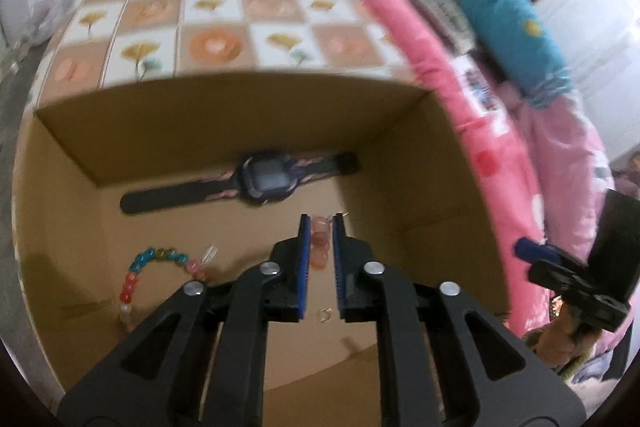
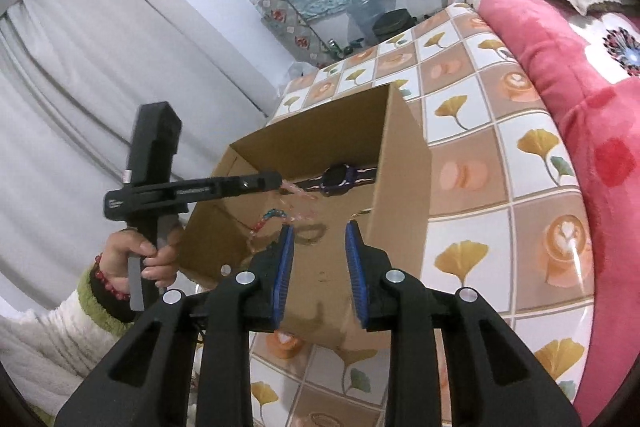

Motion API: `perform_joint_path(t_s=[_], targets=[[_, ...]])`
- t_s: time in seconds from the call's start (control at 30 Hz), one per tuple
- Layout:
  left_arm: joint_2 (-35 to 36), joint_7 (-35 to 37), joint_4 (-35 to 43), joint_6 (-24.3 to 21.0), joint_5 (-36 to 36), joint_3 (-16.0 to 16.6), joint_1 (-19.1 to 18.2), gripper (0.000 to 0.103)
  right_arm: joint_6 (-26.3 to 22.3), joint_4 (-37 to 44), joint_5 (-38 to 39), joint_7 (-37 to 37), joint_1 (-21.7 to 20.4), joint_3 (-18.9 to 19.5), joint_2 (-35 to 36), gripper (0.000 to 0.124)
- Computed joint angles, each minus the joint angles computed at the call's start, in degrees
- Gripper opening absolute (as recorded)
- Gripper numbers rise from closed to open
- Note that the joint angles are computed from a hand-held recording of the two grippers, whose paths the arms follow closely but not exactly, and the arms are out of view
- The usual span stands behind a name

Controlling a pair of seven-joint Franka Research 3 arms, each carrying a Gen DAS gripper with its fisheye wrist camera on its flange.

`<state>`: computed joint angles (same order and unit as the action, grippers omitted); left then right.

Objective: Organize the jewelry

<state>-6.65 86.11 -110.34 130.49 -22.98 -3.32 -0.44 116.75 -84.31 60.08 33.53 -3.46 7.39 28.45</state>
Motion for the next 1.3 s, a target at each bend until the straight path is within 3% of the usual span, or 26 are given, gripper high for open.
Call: perform_joint_path(t_s=[0.3, 0.43, 0.6, 0.77, 0.83, 0.97, 1.1, 1.2, 1.3], targets=[[-3.94, -3.46, -4.45, 3.62, 3.05, 0.35, 0.38, 0.022, 0.71, -1.00, -0.28, -0.23, 0.01, -0.12, -0.74, 0.031], [-9.11, -4.22, -9.07, 9.11, 4.56, 0.90, -0.42, 0.030, 2.54, -3.94, 0.57, -2.32, 0.48, -0.19, -3.37, 0.033], [-19.61, -7.62, -17.61, 17.26, 10.25, 0.82, -1.42, 0.050, 4.81, -10.42, 3.95, -7.75, 1.01, -0.82, -8.91, 0.048], [-30.15, -15.65, -24.75, 20.54, 19.28, -1.61, 0.50, 0.083, 7.82, -19.77, 8.59, -16.40, 2.85, -2.39, -16.90, 0.061], [-34.27, -19.18, -27.13, 20.16, 23.27, -3.33, 2.26, 0.087, 8.49, -23.18, 9.59, -19.23, 4.00, -3.29, -19.86, 0.066], [-40.66, -25.07, -30.29, 14.89, 28.37, -5.05, 3.75, 0.093, 10.74, -28.24, 8.31, -19.99, 7.02, -4.74, -23.90, 0.074], [-43.84, -28.70, -32.95, 10.72, 30.82, -4.35, 1.89, 0.093, 14.47, -32.08, 4.03, -15.86, 10.24, -5.04, -26.17, 0.078], [-45.46, -31.08, -35.20, 8.90, 31.80, -3.40, 0.07, 0.093, 21.53, -34.90, -0.64, -11.25, 12.98, -4.38, -27.34, 0.079], [-45.68, -34.76, -35.50, 4.83, 34.83, -5.36, 0.95, 0.093, 27.02, -36.81, -3.57, -7.58, 14.97, -4.02, -28.03, 0.079]])
